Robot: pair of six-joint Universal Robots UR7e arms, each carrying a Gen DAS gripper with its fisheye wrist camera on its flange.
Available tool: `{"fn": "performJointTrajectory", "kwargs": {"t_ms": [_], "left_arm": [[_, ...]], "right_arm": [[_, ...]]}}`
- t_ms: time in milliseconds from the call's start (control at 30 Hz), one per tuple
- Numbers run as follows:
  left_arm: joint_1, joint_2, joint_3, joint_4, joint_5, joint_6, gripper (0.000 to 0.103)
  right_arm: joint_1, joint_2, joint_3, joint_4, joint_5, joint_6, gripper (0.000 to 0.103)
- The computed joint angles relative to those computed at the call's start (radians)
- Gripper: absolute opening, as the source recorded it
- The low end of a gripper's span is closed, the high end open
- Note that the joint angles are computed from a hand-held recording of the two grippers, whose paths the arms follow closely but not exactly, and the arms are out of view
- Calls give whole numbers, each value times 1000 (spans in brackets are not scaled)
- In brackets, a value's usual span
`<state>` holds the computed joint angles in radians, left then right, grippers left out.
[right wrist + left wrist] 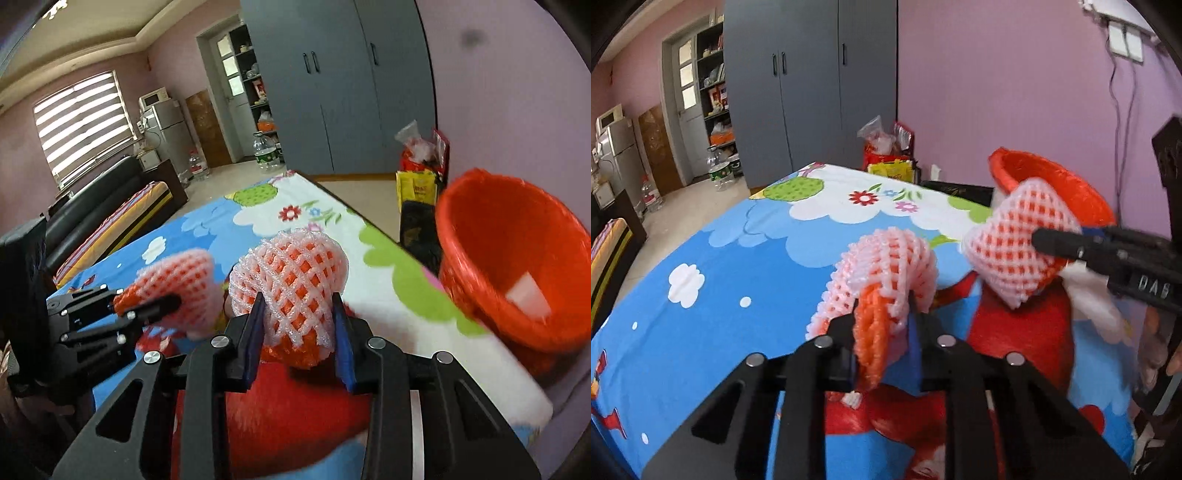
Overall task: Collect trash
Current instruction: 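Carry both foam nets to the red bin and open both tools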
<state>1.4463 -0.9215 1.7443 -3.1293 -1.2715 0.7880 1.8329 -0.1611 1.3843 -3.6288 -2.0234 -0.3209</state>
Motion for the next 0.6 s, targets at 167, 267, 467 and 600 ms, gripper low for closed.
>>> {"fn": "performJointTrajectory", "kwargs": {"t_ms": [167,267,467,600], "left_arm": [[-12,-52,76,-51,-15,-17,18],[-27,-101,148,-102,-18,-20,18],[-51,-194,285,-192,-12,-22,19],[-59,-239,350,-236,-5,-24,19]], "right_arm": [[18,-23,89,-64,-10,16,34],[34,-34,141,-109,-22,17,34],[61,-55,240,-211,-50,24,34],[79,-61,273,-259,-66,28,34]]}}
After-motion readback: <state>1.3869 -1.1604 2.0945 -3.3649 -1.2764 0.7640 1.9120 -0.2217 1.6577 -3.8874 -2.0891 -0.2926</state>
